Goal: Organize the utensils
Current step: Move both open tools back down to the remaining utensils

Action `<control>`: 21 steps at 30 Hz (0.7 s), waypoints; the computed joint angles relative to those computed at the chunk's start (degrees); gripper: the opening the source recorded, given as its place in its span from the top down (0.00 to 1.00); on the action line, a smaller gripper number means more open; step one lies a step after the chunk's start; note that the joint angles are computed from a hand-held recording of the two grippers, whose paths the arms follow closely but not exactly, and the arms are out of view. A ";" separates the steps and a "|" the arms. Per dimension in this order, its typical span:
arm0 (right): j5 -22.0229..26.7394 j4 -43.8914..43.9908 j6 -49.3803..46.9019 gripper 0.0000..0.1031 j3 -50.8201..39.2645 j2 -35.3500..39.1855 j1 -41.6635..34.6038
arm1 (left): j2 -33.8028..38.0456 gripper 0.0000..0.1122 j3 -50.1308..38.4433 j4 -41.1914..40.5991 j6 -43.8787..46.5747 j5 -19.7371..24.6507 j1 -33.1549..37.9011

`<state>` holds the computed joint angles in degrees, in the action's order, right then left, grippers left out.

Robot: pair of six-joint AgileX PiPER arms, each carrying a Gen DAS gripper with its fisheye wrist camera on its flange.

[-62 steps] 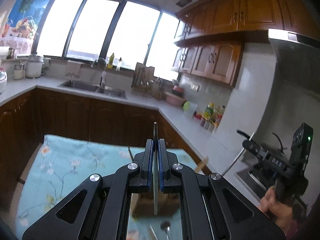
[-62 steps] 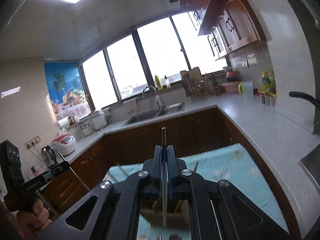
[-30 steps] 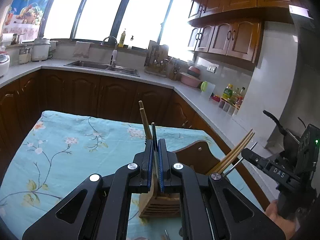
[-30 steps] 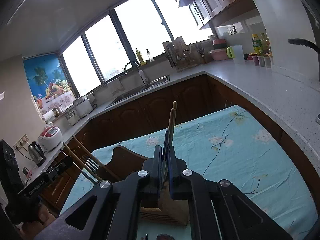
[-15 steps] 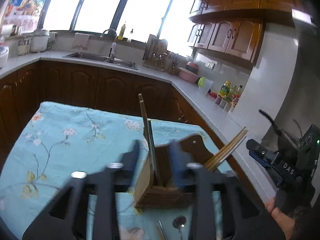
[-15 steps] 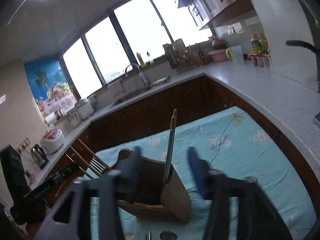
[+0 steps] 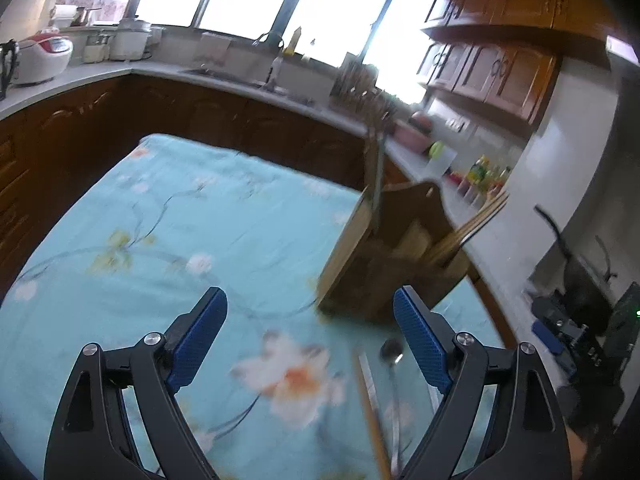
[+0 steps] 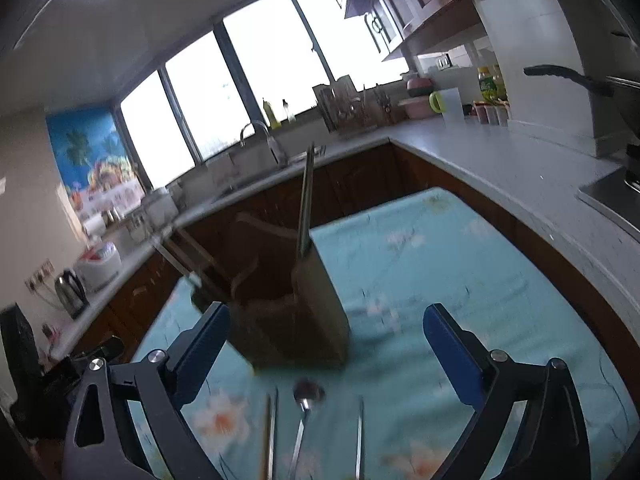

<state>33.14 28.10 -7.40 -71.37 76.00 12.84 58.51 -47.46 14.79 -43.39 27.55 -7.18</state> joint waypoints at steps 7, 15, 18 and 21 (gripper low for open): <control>-0.66 -3.70 1.09 0.05 10.38 -7.45 1.64 | -6.37 0.22 7.17 10.00 -11.02 4.35 -5.84; -0.16 -12.24 7.04 0.05 18.21 -11.97 4.11 | -6.52 0.22 10.69 12.47 -15.82 6.38 -12.43; 0.04 -14.10 7.91 0.05 18.97 -12.59 4.15 | -5.08 0.22 10.22 12.30 -16.18 6.84 -15.01; 1.07 -11.82 5.50 0.05 18.41 -12.42 2.76 | -3.11 0.22 9.09 11.83 -16.32 7.36 -16.88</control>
